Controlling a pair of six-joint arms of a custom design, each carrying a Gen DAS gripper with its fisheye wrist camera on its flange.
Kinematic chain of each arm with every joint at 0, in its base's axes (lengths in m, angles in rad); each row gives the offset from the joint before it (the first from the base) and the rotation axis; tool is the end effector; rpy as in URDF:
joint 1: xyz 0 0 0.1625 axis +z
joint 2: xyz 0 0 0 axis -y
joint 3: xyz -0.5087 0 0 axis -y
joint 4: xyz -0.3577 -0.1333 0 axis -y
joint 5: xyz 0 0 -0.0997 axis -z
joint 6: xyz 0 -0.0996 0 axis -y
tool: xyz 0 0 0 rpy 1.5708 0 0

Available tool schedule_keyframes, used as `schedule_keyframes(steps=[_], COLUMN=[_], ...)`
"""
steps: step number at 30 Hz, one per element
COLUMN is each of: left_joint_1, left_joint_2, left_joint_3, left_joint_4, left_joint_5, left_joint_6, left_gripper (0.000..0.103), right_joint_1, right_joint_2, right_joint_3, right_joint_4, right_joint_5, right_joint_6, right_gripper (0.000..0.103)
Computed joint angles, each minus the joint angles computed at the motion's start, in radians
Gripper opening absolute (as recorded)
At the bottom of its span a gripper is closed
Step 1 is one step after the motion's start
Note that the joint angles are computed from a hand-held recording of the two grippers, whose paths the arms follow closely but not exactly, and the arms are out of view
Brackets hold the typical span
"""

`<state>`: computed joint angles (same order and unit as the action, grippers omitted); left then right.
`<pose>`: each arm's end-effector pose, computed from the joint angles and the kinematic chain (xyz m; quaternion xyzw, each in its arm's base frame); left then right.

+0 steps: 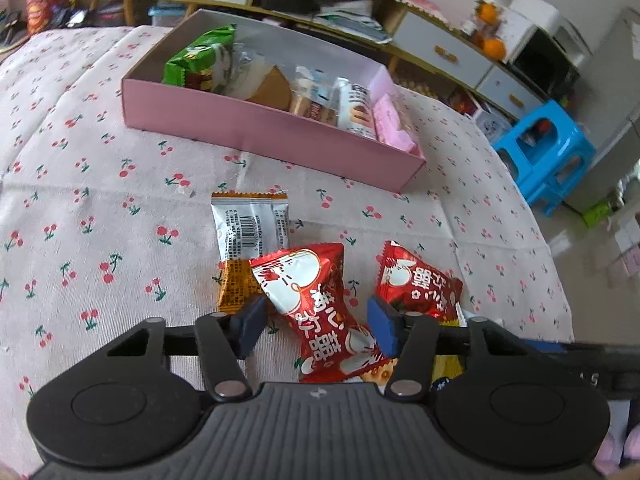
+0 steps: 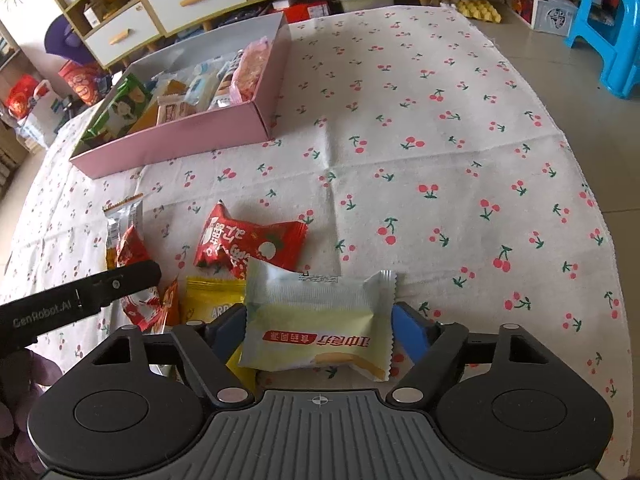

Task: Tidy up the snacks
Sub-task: 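Grasp the white cream bread packet with right gripper while left grasps red packet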

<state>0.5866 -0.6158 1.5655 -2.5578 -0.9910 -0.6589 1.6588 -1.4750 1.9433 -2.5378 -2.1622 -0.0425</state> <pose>-0.5008 -0.5584 0.0859 0.1499 0.9463 -0.2214 0.1816 0.1210 -0.4862 0.4825 -0.0113 -0.9297 0.2424 0.2770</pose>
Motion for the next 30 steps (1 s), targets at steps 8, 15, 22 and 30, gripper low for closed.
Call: schedule_keyframes(steps=[8,15,22,30], left_joint_1=[0.002,0.003,-0.001,-0.006], left_joint_2=[-0.008,-0.024,-0.041,-0.044], left_joint_3=[-0.011,-0.015,-0.025,-0.051], left_joint_4=[0.051,0.071,0.093,0.093], left_joint_5=[-0.005,-0.024,-0.031,-0.002], left_joint_6=[-0.041,-0.033,-0.013,0.026], left_gripper=[0.026,0.024,0.024,0.024], right_joint_1=[-0.001,-0.001,0.005,0.03], right_joint_2=[0.003,0.001,-0.007,0.015], right_joint_3=[0.007,-0.009,-0.037,-0.074], right_joint_4=[-0.019,0.003,0.004,-0.03], right_joint_5=[-0.02,-0.011,0.018,0.022], right_joint_6=[-0.021,-0.007,0.024,0.028], right_gripper=[0.065,0.064,0.064,0.064])
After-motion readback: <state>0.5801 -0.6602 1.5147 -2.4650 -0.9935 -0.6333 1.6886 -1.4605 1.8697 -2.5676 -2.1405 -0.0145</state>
